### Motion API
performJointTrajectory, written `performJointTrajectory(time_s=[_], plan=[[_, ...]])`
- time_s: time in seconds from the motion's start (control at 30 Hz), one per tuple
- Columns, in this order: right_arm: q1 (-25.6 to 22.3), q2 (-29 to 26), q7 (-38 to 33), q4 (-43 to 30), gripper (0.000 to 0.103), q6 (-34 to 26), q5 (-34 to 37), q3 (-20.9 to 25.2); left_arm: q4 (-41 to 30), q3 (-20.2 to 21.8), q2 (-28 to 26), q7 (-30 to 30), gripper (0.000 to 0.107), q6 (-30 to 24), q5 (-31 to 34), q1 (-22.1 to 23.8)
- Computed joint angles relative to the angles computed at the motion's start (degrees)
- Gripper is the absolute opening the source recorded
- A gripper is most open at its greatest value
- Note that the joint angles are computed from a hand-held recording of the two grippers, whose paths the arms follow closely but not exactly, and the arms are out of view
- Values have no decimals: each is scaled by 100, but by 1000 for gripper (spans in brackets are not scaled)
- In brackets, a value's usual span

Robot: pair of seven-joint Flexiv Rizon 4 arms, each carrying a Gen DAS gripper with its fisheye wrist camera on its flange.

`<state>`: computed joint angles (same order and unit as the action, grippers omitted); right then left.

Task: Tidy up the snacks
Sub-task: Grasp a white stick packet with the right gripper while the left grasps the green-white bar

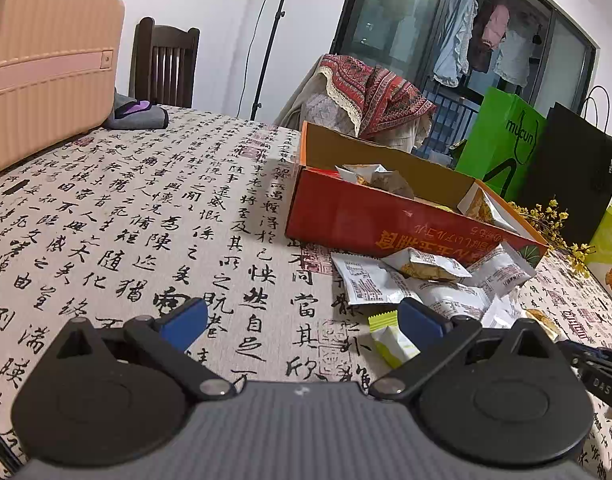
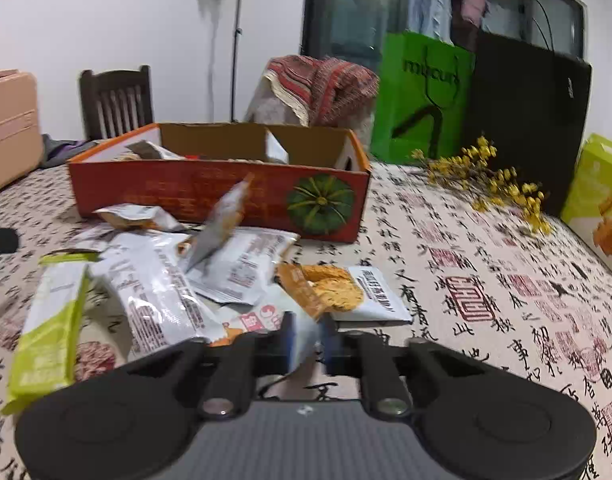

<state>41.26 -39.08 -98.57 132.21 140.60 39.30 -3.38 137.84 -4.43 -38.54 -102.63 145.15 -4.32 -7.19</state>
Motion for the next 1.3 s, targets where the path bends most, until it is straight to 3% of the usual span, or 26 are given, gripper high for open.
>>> performJointTrajectory(time_s=[0.23,0.43,0.5,0.63,0.73,0.93,1.13,1.3], plan=[[-17,-215,-194,196,5,1011,-163,284,1,3,2,-6,103,-9,-4,-5],[-379,1,58,273,9,616,-465,505,2,0,-17,-33,103,19,-2,-4],[-602,74,356,336,16,422,-705,604,9,-5,-17,-44,103,16,0,-3],[-1186,229,1134,560,70,94,-1489,854,7,-17,-12,-61,103,-9,41,22],[-1638,268,1691,787,75,97,-2279,1066,1,-29,-8,-83,103,-24,83,51],[-388,353,810,574,101,-666,-1590,220,-3,-41,9,-113,103,-54,168,102],[-561,333,869,336,102,-929,-2030,204,14,-61,17,-186,103,-25,257,163],[-641,288,796,506,74,-478,-2139,401,8,-91,18,-250,103,-44,380,243]])
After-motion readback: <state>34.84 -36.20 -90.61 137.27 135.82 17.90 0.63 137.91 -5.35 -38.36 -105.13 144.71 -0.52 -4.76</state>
